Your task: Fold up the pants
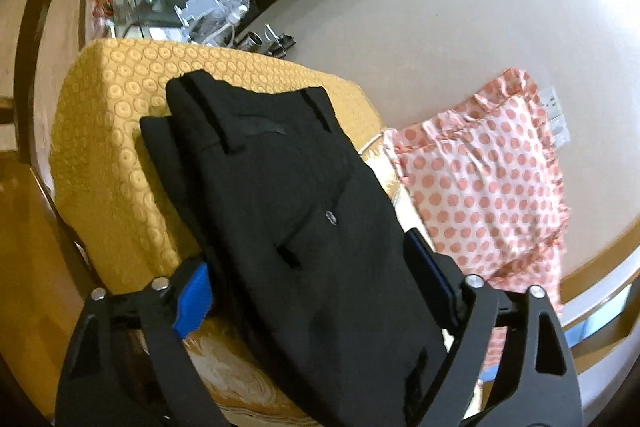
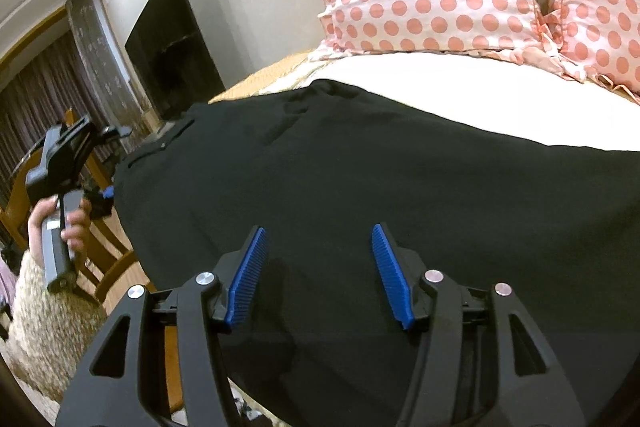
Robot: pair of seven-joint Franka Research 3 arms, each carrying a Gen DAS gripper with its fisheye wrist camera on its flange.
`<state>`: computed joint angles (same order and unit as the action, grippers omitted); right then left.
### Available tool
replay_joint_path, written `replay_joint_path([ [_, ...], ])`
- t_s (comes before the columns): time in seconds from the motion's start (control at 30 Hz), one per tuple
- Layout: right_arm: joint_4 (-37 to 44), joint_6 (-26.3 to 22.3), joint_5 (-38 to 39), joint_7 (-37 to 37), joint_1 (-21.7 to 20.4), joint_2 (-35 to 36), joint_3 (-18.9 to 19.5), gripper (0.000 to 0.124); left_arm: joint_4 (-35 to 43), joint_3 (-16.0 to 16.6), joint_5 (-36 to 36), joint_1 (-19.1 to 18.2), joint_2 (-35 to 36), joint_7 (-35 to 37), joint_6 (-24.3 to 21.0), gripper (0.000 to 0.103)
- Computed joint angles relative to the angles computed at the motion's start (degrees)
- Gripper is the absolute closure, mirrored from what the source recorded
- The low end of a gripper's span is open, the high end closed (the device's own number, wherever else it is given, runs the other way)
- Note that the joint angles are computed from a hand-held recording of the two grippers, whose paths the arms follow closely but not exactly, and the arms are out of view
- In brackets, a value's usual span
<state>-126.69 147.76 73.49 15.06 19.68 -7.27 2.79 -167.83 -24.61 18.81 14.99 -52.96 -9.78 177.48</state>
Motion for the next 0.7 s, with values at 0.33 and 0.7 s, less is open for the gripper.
replay_joint_path([
  [0.33, -1.95, -3.89, 5.39, -3.76, -2.55, -2.99, -3.26, 0.060, 6.66, 2.03, 4.64, -3.49, 1.67, 3.79, -15.48, 0.085],
  [0.7, -4.14, -2.12, 14.93, -6.18, -9.41, -5.29, -7.63, 0.057, 43.48, -12.70, 27.56, -3.43, 26.15, 17.86, -31.95, 0.088],
])
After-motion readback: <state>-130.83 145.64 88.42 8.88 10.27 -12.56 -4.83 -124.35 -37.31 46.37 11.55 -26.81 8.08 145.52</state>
